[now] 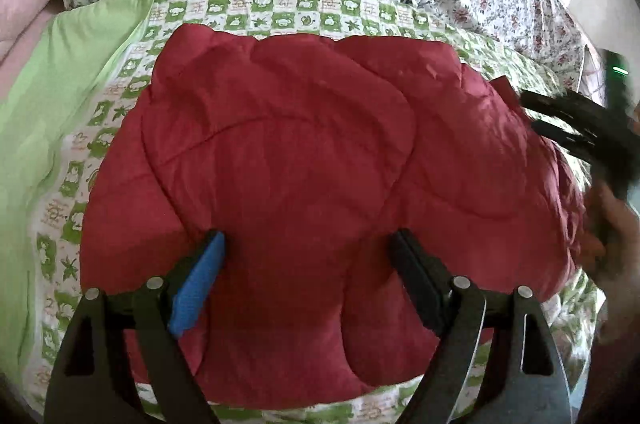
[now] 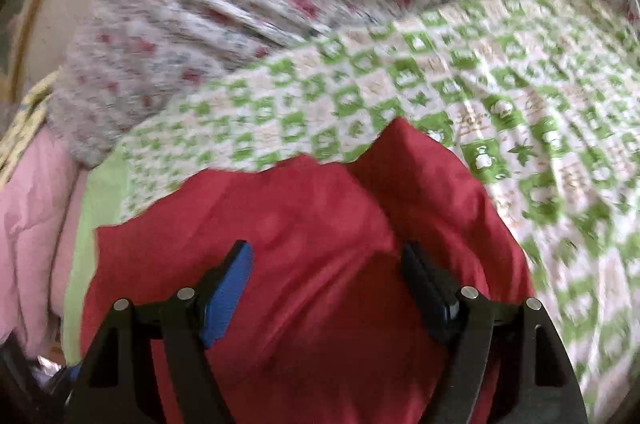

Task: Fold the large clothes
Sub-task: 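Press the folded jacket flat with both grippers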

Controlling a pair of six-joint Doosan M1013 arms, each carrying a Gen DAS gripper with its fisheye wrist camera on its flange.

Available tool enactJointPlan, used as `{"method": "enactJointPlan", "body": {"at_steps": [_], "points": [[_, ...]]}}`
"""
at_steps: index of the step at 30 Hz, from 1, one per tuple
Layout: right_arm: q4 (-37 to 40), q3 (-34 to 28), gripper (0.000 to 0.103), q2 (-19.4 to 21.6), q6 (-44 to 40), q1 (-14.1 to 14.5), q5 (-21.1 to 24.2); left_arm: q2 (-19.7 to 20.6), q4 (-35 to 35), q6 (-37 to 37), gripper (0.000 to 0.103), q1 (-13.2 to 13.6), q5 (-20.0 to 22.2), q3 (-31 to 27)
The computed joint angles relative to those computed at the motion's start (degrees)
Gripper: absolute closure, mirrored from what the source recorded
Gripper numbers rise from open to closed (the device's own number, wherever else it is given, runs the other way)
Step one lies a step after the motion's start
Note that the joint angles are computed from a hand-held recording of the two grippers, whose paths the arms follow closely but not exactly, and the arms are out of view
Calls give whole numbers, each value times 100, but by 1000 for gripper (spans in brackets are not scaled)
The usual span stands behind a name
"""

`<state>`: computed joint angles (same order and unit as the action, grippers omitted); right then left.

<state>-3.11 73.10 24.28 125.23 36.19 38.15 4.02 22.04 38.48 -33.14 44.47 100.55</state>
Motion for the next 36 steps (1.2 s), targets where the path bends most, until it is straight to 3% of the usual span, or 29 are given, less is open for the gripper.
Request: {"method": "enactJointPlan", "body": {"at_steps": [3, 8, 10, 12, 17, 28, 36], "points": [[-357, 249, 24, -248, -168, 287, 102, 12, 170, -154, 16, -64, 9, 44], [-1000, 306, 25, -243, -419, 702, 808, 13, 448, -346, 15, -168, 41, 119], [-1603, 293, 23, -181, -206, 818, 1170, 31, 503, -330, 15, -177, 79, 120], [-1475, 337, 19, -184, -82, 719, 1311, 68, 648, -437, 14, -224, 178, 110], [-948, 649, 18, -322, -23, 482, 1027, 116, 859, -568, 13, -299, 302, 108], [-1113, 722, 18, -358, 227, 552, 966, -244, 406, -528, 13, -362, 240, 204], [-1139, 761, 18, -388, 259, 553, 964, 21, 613, -581, 8, -468, 715, 43]]}}
